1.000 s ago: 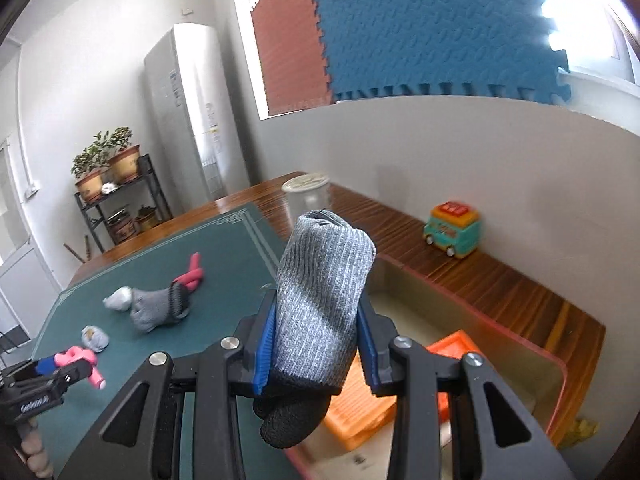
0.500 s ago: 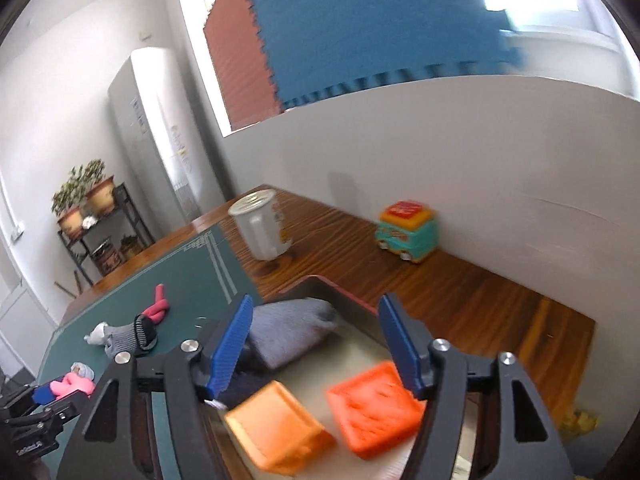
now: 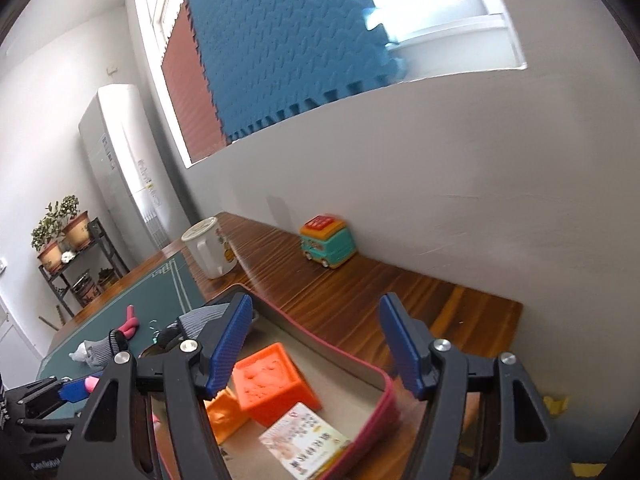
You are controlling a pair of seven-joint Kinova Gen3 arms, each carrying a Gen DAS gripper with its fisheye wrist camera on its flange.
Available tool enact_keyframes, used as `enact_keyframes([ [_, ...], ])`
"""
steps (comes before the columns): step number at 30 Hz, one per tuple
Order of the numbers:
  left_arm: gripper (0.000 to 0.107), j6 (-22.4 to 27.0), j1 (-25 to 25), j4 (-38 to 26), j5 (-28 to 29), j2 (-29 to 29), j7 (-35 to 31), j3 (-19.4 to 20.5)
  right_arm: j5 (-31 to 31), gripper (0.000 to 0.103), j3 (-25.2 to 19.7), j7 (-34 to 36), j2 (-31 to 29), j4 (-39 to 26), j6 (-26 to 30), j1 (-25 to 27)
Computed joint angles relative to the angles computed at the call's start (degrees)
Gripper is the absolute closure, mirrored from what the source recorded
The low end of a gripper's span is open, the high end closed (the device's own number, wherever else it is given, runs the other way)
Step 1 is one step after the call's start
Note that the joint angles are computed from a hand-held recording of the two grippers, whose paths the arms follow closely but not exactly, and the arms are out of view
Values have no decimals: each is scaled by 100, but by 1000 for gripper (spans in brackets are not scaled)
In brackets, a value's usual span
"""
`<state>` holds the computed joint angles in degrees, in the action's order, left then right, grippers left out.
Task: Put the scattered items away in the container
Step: 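Carry the grey sock and pink knot to the red tin and release both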
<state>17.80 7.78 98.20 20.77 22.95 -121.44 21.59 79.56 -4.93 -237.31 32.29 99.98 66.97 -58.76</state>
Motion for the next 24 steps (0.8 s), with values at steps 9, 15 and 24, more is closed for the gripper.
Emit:
enact_keyframes([
  [9,39,534,251,-325,142,261,-249,37,28,33,-70,-491,-56,286,5,15],
  [15,37,375,159,-233,357,175,-194,-41,110,33,-105,-543,-30,252,-14,11],
  [24,37,252,-46,-50,339,39,20,-213,252,31,-62,-15,146,-232,-261,-50],
])
